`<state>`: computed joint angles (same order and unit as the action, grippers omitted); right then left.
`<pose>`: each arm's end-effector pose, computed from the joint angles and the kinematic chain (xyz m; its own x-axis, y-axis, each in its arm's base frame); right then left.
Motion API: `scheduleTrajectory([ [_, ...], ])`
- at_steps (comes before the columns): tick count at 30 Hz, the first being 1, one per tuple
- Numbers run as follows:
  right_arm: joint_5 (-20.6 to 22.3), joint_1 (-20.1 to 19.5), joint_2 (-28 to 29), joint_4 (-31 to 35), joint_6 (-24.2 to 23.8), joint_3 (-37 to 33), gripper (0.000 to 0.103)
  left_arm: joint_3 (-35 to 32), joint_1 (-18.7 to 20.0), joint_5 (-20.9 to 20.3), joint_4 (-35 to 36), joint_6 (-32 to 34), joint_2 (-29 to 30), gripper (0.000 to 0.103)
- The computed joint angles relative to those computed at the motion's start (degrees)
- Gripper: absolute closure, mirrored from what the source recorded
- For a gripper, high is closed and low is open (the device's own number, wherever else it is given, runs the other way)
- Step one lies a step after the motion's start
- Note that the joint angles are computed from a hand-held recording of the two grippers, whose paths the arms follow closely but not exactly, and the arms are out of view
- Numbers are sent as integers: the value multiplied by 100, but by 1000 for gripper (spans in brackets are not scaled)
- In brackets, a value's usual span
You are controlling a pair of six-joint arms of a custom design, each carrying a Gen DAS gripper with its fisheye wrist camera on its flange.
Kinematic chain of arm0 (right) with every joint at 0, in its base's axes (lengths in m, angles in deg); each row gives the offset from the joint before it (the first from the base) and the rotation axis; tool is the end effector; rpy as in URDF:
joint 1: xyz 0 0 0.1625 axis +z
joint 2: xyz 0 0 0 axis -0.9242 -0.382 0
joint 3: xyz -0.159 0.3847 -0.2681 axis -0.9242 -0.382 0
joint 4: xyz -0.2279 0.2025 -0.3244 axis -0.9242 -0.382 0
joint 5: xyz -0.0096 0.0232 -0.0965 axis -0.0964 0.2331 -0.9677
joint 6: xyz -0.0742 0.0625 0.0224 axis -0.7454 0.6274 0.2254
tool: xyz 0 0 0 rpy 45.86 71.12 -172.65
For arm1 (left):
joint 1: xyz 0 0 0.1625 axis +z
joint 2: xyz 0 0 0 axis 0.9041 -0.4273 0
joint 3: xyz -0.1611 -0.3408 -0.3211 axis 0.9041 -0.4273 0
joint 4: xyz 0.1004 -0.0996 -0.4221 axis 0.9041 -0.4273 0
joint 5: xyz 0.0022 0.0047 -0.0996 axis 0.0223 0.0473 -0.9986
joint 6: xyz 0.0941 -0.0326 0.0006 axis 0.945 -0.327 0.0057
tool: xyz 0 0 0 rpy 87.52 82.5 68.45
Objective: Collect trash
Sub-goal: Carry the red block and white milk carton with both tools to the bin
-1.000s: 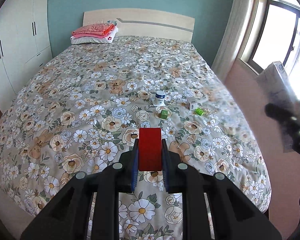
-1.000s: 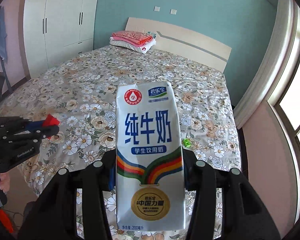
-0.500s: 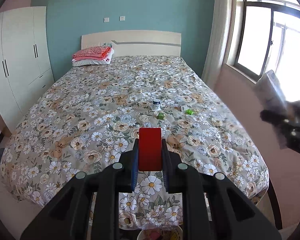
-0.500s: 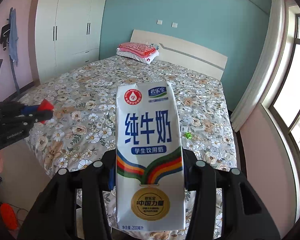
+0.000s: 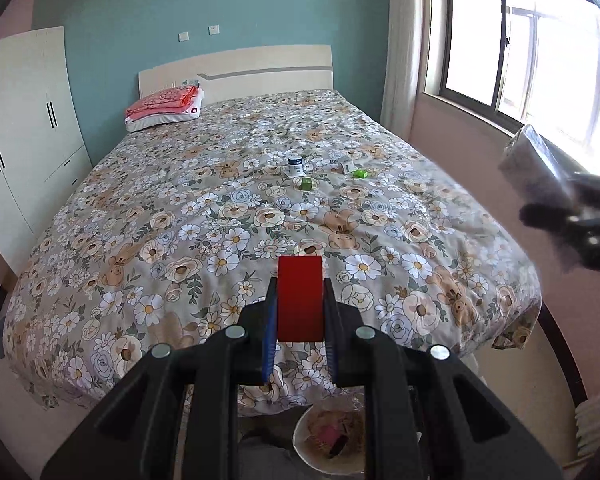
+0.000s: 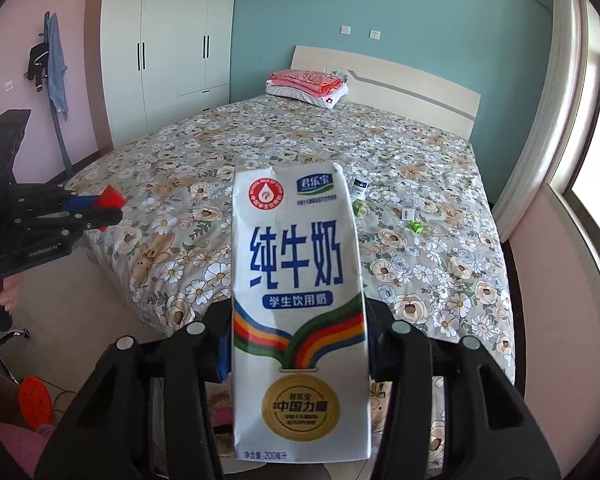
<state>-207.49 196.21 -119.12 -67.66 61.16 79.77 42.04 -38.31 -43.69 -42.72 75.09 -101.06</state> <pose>0.3940 -0.4082 0.5822 -0.6373 -0.1302 0.7595 -0.6317 0.6528 -0.4181 -0.5743 -0.5054 0.3571 -0.5805 0.5520 -0.5986 0.7936 0.5479 -0.2644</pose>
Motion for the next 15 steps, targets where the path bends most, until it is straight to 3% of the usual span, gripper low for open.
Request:
scheduleTrajectory([
  [15,1129,-779,-546,-379,140,1683,54,1448,420,-1017,74,-229,-417,81],
])
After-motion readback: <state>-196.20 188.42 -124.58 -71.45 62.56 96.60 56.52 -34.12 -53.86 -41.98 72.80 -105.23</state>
